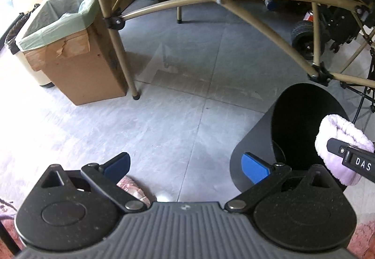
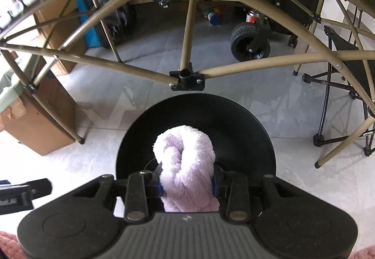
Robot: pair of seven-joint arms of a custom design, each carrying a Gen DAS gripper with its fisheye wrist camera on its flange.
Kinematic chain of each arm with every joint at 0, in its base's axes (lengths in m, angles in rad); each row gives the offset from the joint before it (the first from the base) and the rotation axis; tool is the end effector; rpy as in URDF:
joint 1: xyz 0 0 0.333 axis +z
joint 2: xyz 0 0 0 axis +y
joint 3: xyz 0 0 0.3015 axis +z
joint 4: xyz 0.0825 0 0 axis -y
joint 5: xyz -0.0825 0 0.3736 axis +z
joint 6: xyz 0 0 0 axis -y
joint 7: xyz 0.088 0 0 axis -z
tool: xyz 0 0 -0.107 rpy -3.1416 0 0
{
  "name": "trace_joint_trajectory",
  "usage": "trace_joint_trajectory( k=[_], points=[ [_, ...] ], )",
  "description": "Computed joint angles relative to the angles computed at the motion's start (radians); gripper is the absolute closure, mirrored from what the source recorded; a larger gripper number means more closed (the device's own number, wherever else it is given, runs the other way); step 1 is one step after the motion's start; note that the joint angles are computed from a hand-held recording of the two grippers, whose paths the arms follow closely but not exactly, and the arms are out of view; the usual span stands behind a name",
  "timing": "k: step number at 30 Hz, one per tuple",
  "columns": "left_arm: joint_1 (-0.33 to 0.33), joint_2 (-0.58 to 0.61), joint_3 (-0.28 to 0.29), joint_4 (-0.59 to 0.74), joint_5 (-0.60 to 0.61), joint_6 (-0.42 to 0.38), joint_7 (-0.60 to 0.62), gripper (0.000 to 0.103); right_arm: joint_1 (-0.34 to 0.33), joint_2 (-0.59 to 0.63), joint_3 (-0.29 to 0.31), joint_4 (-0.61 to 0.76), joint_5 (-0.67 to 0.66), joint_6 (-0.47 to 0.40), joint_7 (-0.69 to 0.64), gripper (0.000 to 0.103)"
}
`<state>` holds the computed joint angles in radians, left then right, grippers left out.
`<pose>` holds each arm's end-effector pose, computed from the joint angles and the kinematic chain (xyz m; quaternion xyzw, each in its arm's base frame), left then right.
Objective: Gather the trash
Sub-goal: 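Move the right tool over the bin holding the lavender headband, then open the right tool to drop the headband into the bin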
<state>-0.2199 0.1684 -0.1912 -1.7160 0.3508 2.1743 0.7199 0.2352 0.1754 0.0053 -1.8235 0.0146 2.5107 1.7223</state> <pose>0.5836 -0.2323 0.5058 -0.7852 0.5853 -0.1213 0.1618 0.6188 0.1515 0.4852 -0.7106 0.6565 -0.1356 0.2138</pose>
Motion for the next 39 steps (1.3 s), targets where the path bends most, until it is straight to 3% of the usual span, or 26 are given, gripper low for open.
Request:
trace_joint_trajectory(
  k=[6,14,17,19,22,39],
  points=[
    [0.007,-0.010,0.002,-0.016,-0.007,0.005,0.008,0.000,0.009,0.049,-0.002,0.059,-0.006,-0.062,0.010,0.068],
    [0.010,-0.014,0.002,-0.024,-0.010,0.009,0.012,0.000,0.012,0.069,-0.001,0.080,0.005,-0.078,-0.006,0.066],
    [0.010,-0.013,0.002,-0.023,-0.010,0.009,0.012,0.000,0.016,0.063,-0.003,0.072,-0.003,-0.071,-0.012,0.045],
    [0.010,-0.012,0.002,-0.021,-0.011,0.007,0.013,0.000,0.019,0.061,-0.003,0.072,-0.008,-0.066,-0.011,0.022],
    [0.010,-0.013,0.001,-0.021,-0.012,0.004,0.014,0.000,0.033,0.058,-0.012,0.068,-0.057,-0.060,0.012,0.001],
    [0.010,-0.015,0.001,-0.025,-0.008,0.008,0.016,0.000,0.023,0.059,-0.008,0.068,-0.042,-0.059,0.003,0.000]
  ],
)
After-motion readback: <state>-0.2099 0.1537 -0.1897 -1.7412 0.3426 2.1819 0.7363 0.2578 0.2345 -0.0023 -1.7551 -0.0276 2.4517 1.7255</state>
